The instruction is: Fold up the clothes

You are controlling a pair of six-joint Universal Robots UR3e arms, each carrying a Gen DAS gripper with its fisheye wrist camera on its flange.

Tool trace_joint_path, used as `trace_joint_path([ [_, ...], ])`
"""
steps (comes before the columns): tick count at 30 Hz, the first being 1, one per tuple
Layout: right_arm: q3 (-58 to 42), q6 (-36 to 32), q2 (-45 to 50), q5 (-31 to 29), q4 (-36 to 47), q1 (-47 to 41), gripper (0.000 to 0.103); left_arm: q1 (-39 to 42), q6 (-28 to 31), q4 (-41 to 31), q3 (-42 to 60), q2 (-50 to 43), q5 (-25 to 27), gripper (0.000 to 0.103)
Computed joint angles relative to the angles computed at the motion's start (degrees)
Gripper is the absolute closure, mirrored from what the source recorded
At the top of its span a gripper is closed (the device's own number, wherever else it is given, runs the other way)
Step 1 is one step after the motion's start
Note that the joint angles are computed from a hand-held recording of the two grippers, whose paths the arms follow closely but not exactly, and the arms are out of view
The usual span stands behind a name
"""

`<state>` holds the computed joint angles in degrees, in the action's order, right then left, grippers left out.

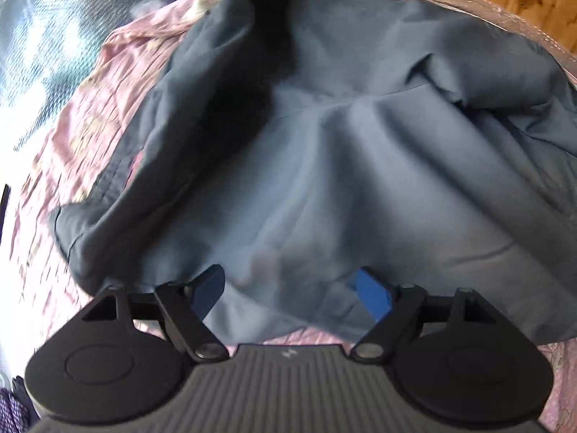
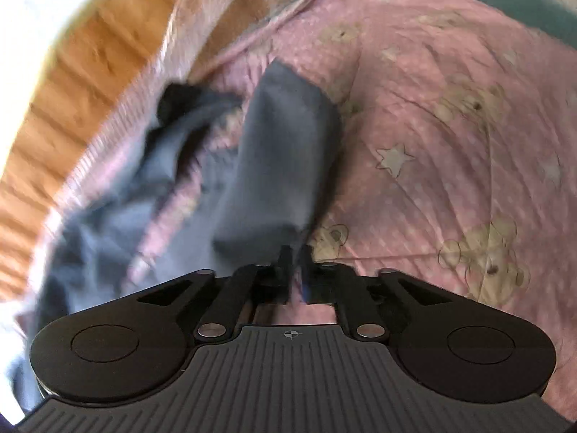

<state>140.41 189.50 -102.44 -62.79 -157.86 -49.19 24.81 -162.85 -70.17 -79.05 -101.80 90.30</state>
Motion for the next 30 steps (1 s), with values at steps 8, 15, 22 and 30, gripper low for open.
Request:
trace_joint_path([
  [8,-11.49,-2.28,16.7,-2.93,-7.54,6.5,0.103,-1.19,0.77,0.93,-0.57,0.61,0.67,0.021],
  [15,-34.98,-10.15,-6.21,-6.23,24.22,8.29,0.103,3.41,0.04,4.16,-2.8,4.1,-0.74,0.019],
  [22,-41.68,-5.66,13.88,-3.75,17.74,11.3,0.074,4.12,1.92,3.48,-5.66,7.65,-2.77,0.022],
  [30,-2.12,-19.34,-28.87,12.33,42.93,-21.81,0.042,15.93,7.21,0.01,-14.87,17.63,-9.49,0.016],
])
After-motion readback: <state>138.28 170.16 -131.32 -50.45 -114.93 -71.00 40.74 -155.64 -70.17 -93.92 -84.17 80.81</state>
